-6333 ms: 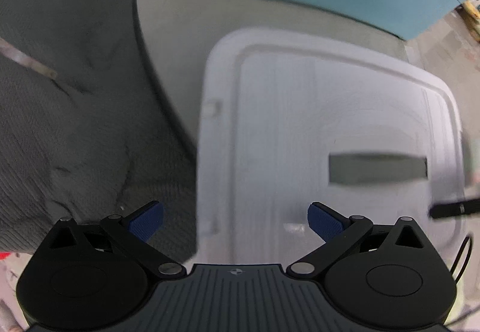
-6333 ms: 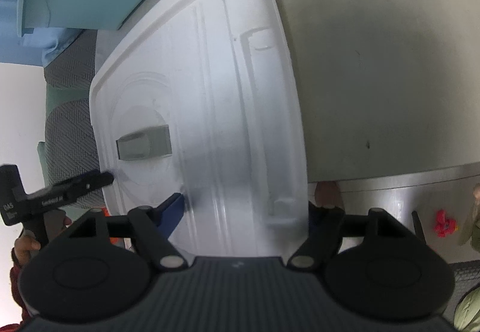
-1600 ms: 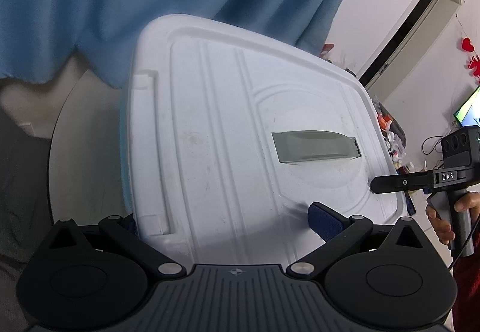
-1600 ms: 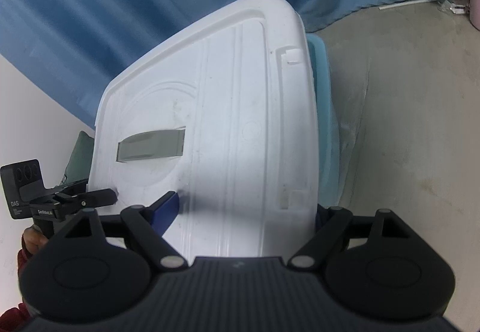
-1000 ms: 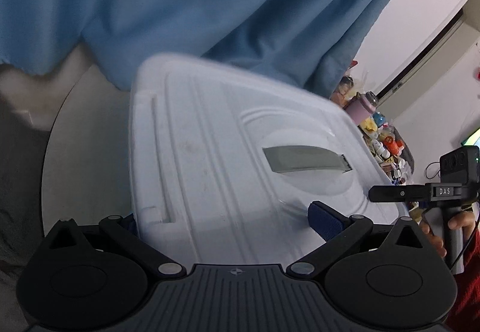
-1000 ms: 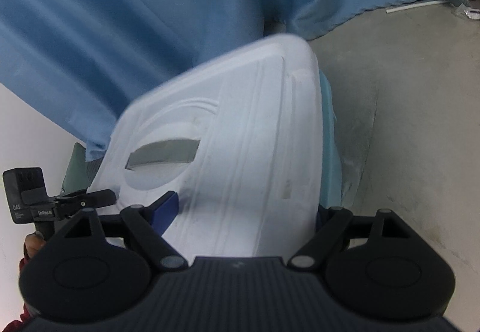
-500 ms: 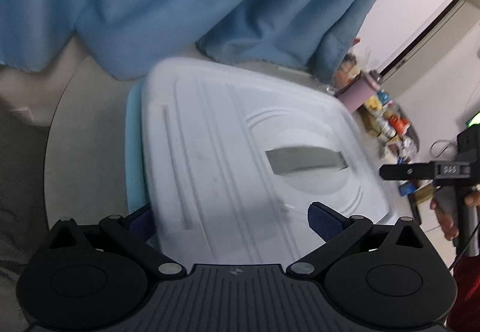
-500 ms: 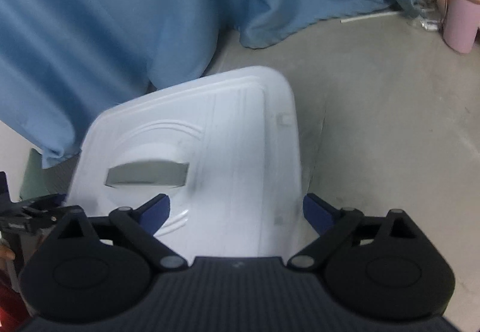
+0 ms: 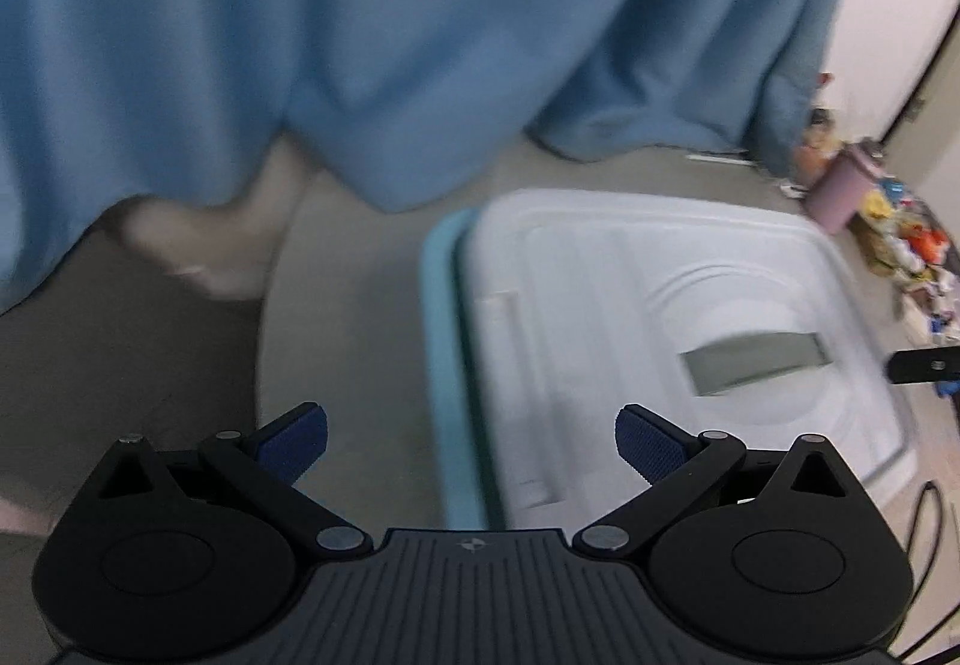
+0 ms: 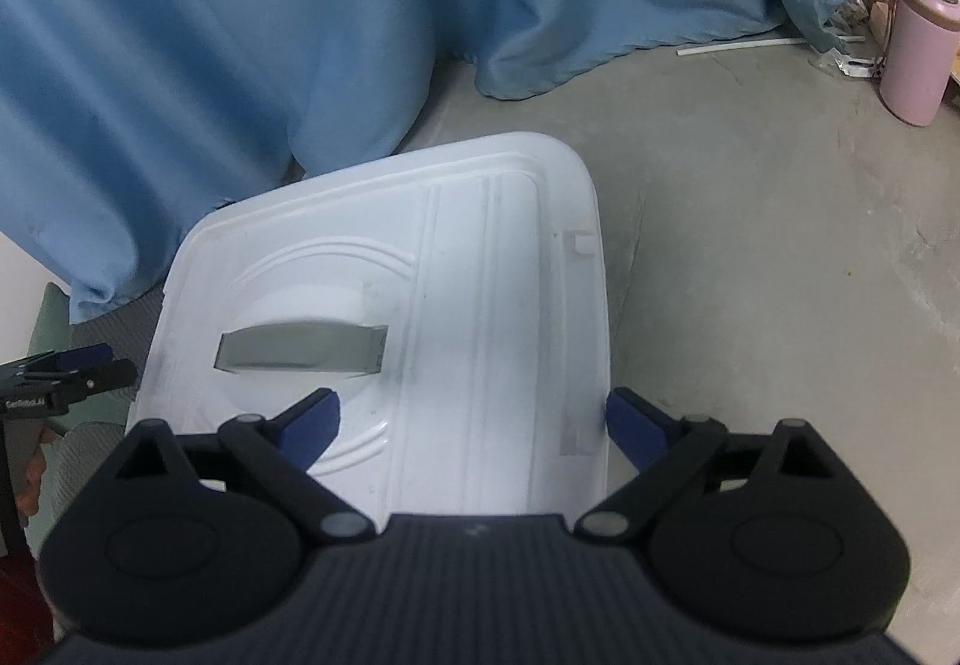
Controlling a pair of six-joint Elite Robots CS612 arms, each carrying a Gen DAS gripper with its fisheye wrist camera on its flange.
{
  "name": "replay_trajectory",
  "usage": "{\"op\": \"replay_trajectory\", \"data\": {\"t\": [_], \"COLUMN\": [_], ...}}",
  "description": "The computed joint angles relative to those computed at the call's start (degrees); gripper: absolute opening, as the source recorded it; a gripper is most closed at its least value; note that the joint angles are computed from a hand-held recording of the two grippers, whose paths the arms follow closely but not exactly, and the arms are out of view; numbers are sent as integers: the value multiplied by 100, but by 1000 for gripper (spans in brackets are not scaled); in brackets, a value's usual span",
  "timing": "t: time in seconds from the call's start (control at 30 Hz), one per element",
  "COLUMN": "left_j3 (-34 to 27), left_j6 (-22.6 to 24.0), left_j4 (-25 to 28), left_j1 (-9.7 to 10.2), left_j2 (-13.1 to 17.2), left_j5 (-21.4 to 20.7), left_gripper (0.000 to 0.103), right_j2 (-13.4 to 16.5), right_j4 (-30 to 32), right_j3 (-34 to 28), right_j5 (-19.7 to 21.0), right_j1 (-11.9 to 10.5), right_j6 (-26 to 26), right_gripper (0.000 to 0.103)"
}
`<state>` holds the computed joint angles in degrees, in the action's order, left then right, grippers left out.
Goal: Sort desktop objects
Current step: 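Lower the lid flat onto the bin rim with both tools, then open both tools to release the lid seated on the bin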
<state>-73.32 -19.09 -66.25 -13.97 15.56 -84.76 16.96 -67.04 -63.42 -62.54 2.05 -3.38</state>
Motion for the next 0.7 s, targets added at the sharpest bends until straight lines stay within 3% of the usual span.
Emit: {"op": "replay_trajectory", "data": {"t": [0.1, 0.23, 0.4, 0.7], "left_j3": [116, 300, 391, 375], "left_j6": [45, 183, 243, 207], "left_j4": [244, 412, 346, 235], "left_j1": [-78, -160, -175, -210], "left_j2": [-68, -173, -233, -158], "left_j5": [379, 587, 545, 620], "left_gripper": [103, 103, 103, 103], "right_j2": [-46, -115, -199, -217], "right_j4": [-97, -147, -69, -42], "right_j3": [148, 274, 414, 490], "right_j5": [-147, -395, -294, -513], "right_j1": [22, 61, 41, 87], "right_j6": [-22, -167, -192, -261], "right_gripper": [96, 96, 92, 74]}}
